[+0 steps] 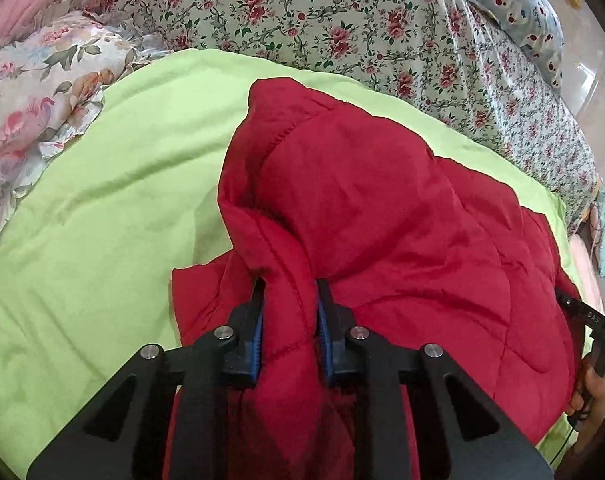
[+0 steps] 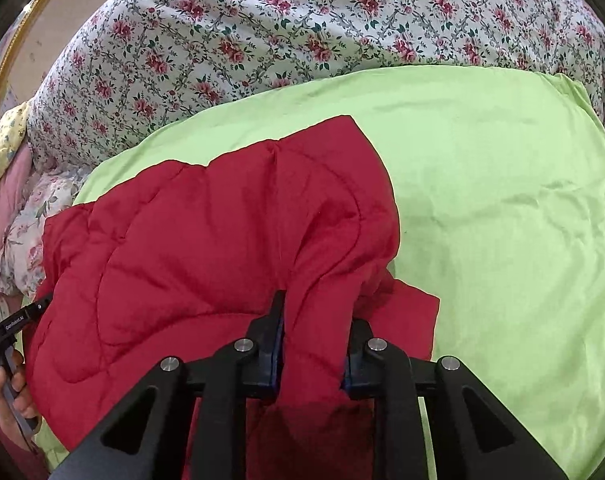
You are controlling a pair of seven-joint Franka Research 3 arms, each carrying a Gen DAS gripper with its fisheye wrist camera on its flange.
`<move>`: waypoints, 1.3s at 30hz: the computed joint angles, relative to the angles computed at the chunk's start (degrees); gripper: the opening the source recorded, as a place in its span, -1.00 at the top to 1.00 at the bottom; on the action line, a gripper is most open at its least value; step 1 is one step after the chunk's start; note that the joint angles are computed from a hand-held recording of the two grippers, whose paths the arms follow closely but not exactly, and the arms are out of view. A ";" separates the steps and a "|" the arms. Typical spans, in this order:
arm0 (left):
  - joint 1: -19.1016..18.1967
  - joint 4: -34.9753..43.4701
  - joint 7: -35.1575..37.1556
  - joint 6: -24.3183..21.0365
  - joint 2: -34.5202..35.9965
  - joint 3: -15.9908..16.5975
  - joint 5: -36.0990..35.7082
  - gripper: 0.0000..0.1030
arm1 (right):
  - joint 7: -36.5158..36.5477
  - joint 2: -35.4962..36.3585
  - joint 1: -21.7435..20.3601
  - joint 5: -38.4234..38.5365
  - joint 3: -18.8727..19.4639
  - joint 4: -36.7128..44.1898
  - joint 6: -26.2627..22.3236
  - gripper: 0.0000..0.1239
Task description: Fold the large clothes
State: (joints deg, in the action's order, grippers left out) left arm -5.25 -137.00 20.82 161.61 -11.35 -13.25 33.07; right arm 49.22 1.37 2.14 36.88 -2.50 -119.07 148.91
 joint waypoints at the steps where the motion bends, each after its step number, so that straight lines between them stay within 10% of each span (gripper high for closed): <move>1: 0.05 0.29 -0.13 -0.60 0.13 -0.15 0.20 0.57 | 0.17 0.02 0.02 -0.04 0.03 -0.01 0.02 0.63; 24: 0.74 -3.71 -7.35 -3.99 -8.85 -2.16 1.64 0.01 | 0.16 0.99 0.10 1.65 0.47 -0.36 2.06 0.51; 33: -9.14 -3.95 6.52 1.16 -8.73 -1.04 -6.60 0.01 | 0.30 1.20 0.13 1.76 0.53 -0.59 3.25 0.47; 39: -8.39 -0.20 8.58 -3.87 -4.19 -5.31 -4.66 -0.07 | 1.09 -0.06 0.18 0.77 0.39 -1.49 3.44 0.37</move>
